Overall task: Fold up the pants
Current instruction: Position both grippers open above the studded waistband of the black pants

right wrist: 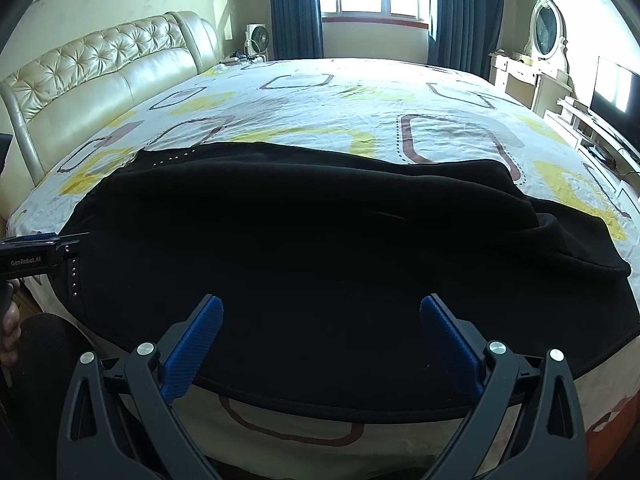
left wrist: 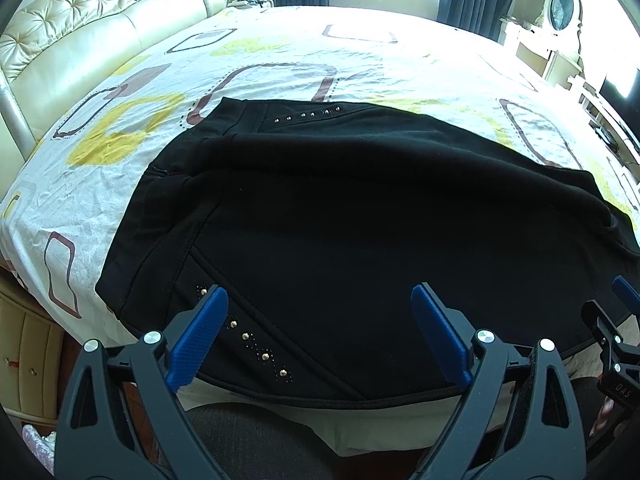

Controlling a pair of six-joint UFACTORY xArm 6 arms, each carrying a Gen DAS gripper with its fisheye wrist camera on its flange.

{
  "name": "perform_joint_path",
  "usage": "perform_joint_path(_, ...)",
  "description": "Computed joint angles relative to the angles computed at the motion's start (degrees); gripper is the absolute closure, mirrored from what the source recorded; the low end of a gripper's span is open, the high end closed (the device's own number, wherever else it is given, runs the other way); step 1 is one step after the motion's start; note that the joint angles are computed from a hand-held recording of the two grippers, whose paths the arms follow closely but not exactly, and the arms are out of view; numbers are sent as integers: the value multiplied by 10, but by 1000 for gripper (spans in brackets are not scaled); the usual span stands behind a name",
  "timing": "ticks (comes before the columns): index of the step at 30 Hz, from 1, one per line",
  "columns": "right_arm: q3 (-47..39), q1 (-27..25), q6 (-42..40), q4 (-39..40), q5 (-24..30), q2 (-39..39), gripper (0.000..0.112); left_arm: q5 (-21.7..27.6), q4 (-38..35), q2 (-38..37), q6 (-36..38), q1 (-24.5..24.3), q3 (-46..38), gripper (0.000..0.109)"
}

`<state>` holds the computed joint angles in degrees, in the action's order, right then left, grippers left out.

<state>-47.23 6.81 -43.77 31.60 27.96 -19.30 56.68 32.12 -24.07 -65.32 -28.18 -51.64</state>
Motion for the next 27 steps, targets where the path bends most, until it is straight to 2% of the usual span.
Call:
perform_joint_path(2,1,1,-4,2,-1,-1,14,-15,1,-8,-3,6,9,15)
perform_joint_path(5,1,1,-8,6,-2,-3,14,-57,-36,-26,23,33,24,15)
perform_joint_path(7,-4,-2,-14,15,10,-6,14,-107,-81,-49,54,70,39,15)
perform_joint_path(10,-35,-11,-39,42,52,3,14,-201,-175,-76,215,150,56,15)
perform_joint_path(11,-56,-17,-58,62,82,12,14,-226,-211,-69,275,175,51,15)
perform_joint_path(13,-108,-29,-99,94,145,42,14,-211,-288,-38,395,222,15,7)
perform_joint_path(14,-134,-32,-120,104,161,60,14,-188,-319,-12,455,251,-14,8)
perform_joint_path(16,-187,-32,-163,125,190,99,14,-174,-364,39,534,302,-57,8)
perform_joint_path(19,-310,-37,-200,131,282,194,14,-189,-532,112,710,378,-98,8)
perform_joint_path(20,-357,-37,-200,124,309,231,14,-180,-592,134,762,398,-113,8)
perform_joint_path(21,-399,-36,-199,120,332,262,14,-151,-652,170,805,422,-147,8)
perform_joint_path(24,-525,-32,-170,124,375,359,14,-75,-827,247,898,474,-205,8)
perform_joint_path(25,-566,-32,-148,117,389,390,14,-65,-859,264,911,479,-215,8)
perform_joint_path(27,-661,-28,-93,100,417,459,14,-49,-857,309,922,482,-254,8)
